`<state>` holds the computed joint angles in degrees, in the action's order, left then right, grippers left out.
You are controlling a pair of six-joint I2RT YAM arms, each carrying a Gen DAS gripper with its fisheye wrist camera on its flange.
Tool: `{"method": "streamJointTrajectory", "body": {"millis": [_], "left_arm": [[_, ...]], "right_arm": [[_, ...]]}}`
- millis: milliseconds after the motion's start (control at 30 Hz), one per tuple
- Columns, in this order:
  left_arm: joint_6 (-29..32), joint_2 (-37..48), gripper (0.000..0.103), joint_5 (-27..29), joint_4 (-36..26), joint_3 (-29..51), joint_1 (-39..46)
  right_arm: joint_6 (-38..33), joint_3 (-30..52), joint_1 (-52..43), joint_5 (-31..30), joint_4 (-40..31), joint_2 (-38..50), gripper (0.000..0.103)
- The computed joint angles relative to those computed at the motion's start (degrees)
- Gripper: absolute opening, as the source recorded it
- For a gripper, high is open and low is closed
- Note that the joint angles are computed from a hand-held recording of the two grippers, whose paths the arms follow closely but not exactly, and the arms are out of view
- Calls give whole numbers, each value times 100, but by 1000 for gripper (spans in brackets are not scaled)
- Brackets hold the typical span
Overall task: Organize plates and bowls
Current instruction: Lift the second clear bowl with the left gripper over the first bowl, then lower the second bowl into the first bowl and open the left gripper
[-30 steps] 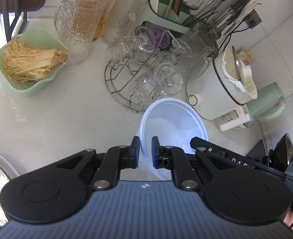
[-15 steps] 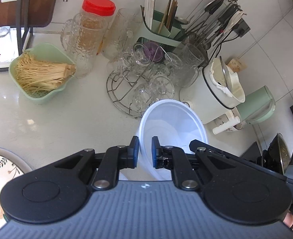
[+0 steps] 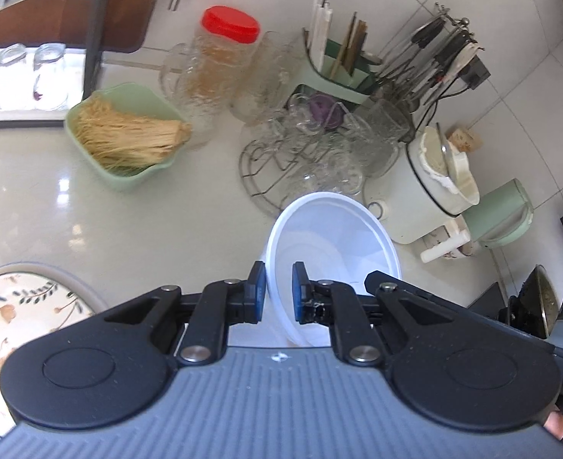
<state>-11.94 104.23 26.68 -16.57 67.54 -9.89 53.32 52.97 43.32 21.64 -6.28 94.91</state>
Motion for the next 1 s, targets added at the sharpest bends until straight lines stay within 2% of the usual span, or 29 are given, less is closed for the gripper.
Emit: {"method": "streamJointTrajectory", "body": {"millis": [167, 400, 900, 967, 1000], "left_arm": [[77, 12, 15, 71, 149, -359, 211], [537, 57, 15, -317, 201, -706, 196], [825, 547, 15, -704, -274, -430, 27], [815, 605, 17, -700, -349, -331, 17], [814, 596, 21, -719, -327, -328, 19]], "right_arm": [[94, 146, 130, -160, -112, 273, 12], [94, 525, 306, -339, -544, 770, 13], [50, 946, 197, -970, -1077, 1423, 14], [62, 945, 149, -1057, -1099, 1429, 14], [99, 965, 140, -1082, -1150, 1428, 14]]}}
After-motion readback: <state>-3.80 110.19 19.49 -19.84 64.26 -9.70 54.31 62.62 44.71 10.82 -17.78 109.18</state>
